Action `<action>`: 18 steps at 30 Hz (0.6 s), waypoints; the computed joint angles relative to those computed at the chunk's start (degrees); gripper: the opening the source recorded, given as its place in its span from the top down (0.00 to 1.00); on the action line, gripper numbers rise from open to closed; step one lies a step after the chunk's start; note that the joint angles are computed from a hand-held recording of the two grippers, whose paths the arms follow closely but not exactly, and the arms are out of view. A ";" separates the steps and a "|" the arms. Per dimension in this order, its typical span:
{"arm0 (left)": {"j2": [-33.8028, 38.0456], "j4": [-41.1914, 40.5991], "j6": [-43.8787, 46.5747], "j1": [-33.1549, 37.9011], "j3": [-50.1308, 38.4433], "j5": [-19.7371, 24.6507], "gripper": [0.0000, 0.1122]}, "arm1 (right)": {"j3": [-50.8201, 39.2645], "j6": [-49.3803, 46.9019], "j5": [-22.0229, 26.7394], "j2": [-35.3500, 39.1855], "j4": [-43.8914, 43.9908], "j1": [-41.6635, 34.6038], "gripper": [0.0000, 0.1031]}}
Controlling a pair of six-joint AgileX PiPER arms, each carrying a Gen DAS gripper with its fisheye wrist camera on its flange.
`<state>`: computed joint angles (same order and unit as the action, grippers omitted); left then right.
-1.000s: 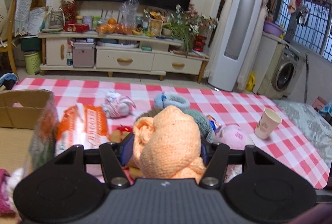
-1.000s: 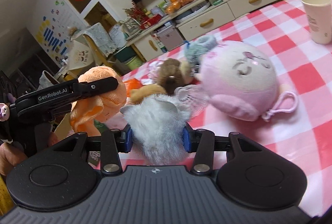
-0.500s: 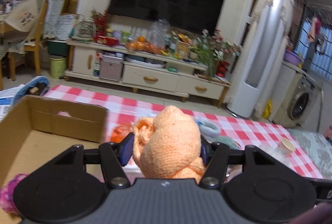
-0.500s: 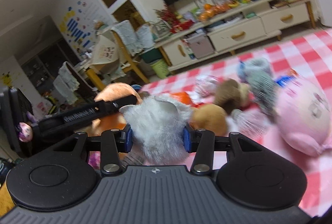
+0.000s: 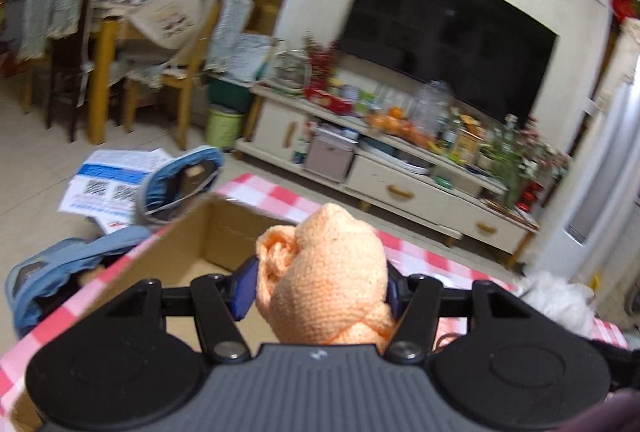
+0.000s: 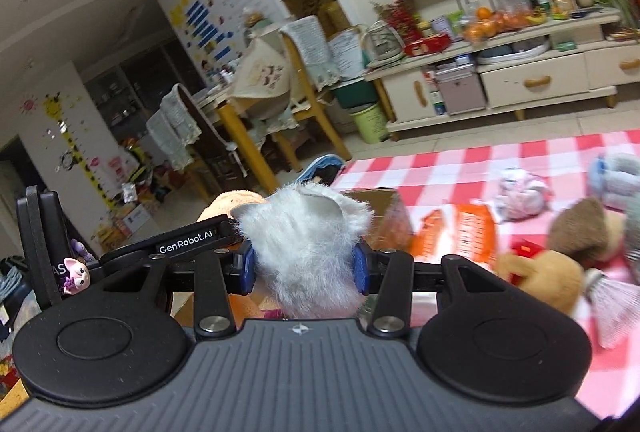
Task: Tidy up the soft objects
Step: 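Carry both toys over the cardboard box and open both tools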
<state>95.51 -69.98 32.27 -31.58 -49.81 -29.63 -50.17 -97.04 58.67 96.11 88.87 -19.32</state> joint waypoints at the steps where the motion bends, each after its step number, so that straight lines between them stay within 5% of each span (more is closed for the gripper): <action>1: 0.24 -0.58 0.19 0.83 -0.05 0.11 0.47 | -0.57 -0.01 -1.22 0.67 0.62 1.88 0.45; 15: 2.73 -13.06 12.04 5.62 -2.40 3.52 0.47 | -6.35 1.42 -11.01 7.94 1.31 12.77 0.44; 18: 3.43 -17.25 16.84 5.98 -3.33 4.22 0.46 | -5.76 2.10 -11.34 7.35 0.24 12.90 0.36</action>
